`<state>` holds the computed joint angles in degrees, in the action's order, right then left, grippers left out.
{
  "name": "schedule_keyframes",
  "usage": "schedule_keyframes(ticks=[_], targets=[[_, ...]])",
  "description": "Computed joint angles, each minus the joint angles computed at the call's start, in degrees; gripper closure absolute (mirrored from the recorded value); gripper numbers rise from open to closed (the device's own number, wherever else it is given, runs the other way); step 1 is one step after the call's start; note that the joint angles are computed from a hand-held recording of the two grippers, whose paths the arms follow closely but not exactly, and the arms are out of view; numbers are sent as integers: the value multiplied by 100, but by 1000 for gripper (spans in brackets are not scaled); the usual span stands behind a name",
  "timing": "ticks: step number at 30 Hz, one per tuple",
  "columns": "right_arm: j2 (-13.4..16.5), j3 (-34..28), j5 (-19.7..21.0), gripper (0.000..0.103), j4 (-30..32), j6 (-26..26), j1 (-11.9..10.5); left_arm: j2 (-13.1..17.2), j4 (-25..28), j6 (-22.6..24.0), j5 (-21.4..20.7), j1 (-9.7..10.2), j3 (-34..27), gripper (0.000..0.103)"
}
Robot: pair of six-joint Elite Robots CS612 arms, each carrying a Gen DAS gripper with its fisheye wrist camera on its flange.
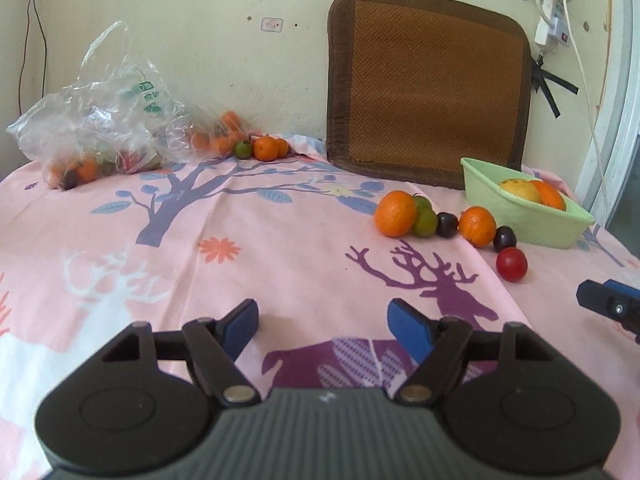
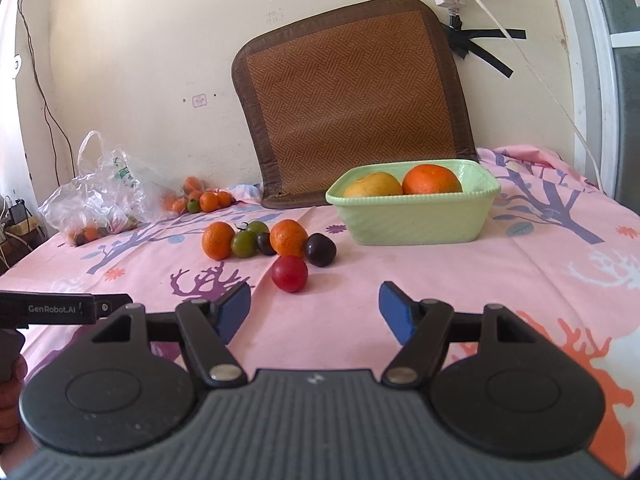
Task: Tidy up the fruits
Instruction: 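Grasp a small tangerine with the left gripper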
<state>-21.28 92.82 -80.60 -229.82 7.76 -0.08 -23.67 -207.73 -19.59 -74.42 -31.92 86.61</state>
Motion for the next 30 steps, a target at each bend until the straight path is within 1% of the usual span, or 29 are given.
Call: schedule_keyframes(ticks=[11,18,21,23,25,30], targets=[[3,-40,1,30,84,118,-11,44,-198,-81,-309,63,-15,29],[1,-42,28,30,113,156,-20,55,-238,-83,-351,72,-26,29],[5,-49,54,30,117,176,-23,58,-359,-32,-367,66,0,29],[9,-49,96,30,105,207,-37,52,-534,21,-546,94,49,29],[9,-47,146,30,110,242,-58,28,-673,77,-901,153,120,29],[12,-35,231,30,76,304,-77,-85,-999,503,-1518,199,425,32]])
